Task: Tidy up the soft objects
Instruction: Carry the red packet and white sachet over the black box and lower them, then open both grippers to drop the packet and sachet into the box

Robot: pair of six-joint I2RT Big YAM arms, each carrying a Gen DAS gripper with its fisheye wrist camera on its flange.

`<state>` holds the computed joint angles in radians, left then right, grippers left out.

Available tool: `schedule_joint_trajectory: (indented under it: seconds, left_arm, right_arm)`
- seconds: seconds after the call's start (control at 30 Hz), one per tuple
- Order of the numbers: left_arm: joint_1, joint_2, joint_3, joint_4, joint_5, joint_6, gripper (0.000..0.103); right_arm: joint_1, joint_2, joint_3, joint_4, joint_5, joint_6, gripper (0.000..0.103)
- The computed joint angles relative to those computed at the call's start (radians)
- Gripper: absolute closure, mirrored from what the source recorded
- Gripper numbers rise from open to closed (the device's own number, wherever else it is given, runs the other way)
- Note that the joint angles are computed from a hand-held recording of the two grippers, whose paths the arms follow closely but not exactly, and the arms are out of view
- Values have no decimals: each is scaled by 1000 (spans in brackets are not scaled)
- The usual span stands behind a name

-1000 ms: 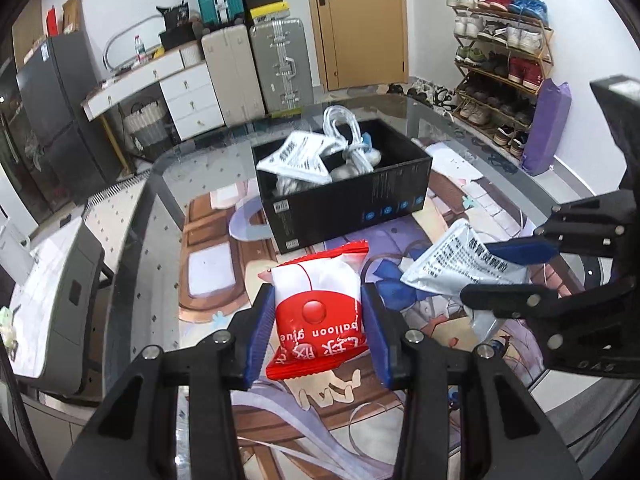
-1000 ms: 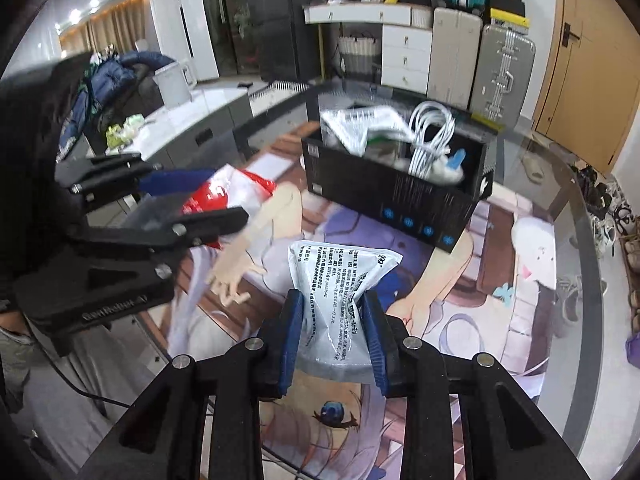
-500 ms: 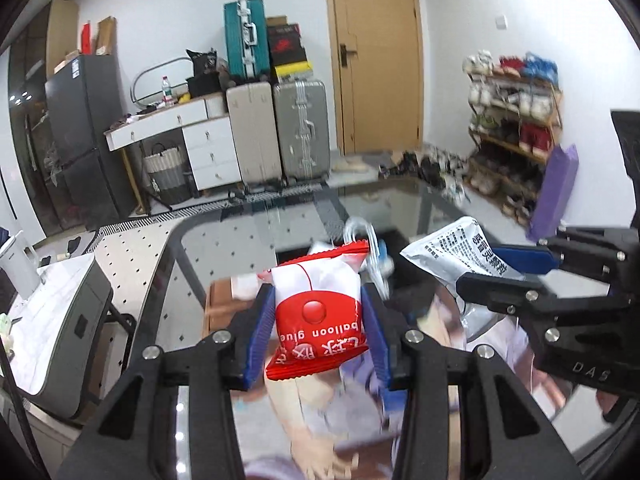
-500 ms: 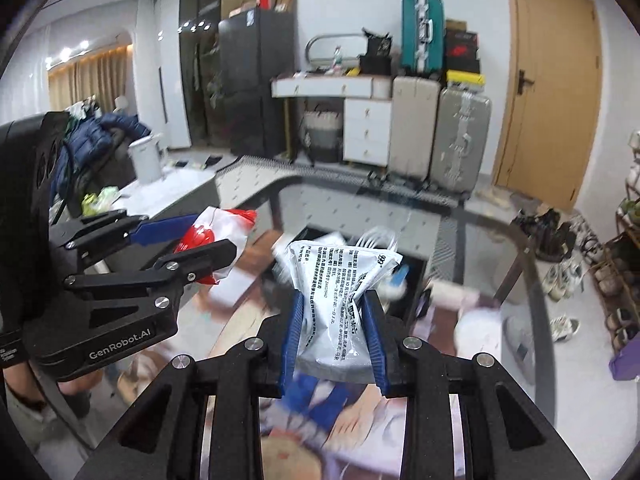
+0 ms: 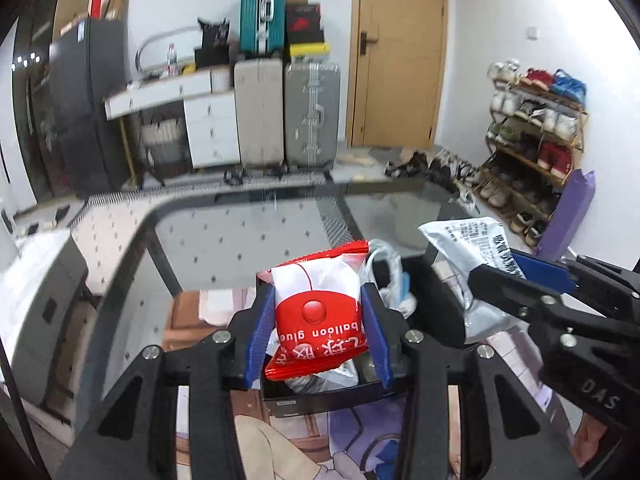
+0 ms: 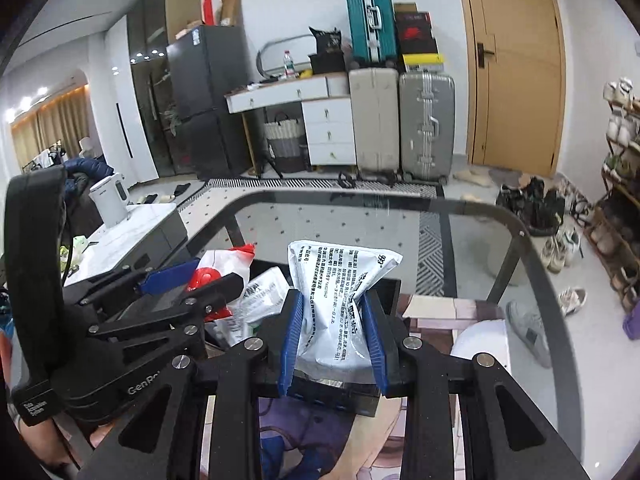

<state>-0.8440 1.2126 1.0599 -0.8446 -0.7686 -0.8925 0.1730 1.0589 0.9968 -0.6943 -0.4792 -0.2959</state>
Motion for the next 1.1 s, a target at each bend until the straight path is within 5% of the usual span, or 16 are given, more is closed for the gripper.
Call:
schedule_joint_trajectory:
  seconds: [0.57, 0.7, 0.77, 0.83, 0.9, 1.1]
  left_arm:
    - [32, 64, -37, 64, 16, 40, 59]
    - [38, 47, -34, 33, 68, 10, 55]
    - [36, 24, -29, -2, 87, -10, 42]
    - [3, -3, -35, -27, -1, -44, 25]
    - [-27, -23, -33, -68, -72, -80, 9]
    - [-158, -95, -24, -174, -225, -120, 5]
  right_arm:
    - [48, 131, -30, 31, 59, -13, 73]
    - [40, 117, -43, 30, 58, -24, 55]
    - [27, 85, -59, 33, 49, -22, 45]
    - [9, 55, -65, 24, 35, 0, 23]
    - [-24, 16, -74, 9, -19, 10, 16]
    - [-83, -137, -95, -40, -73, 1, 11]
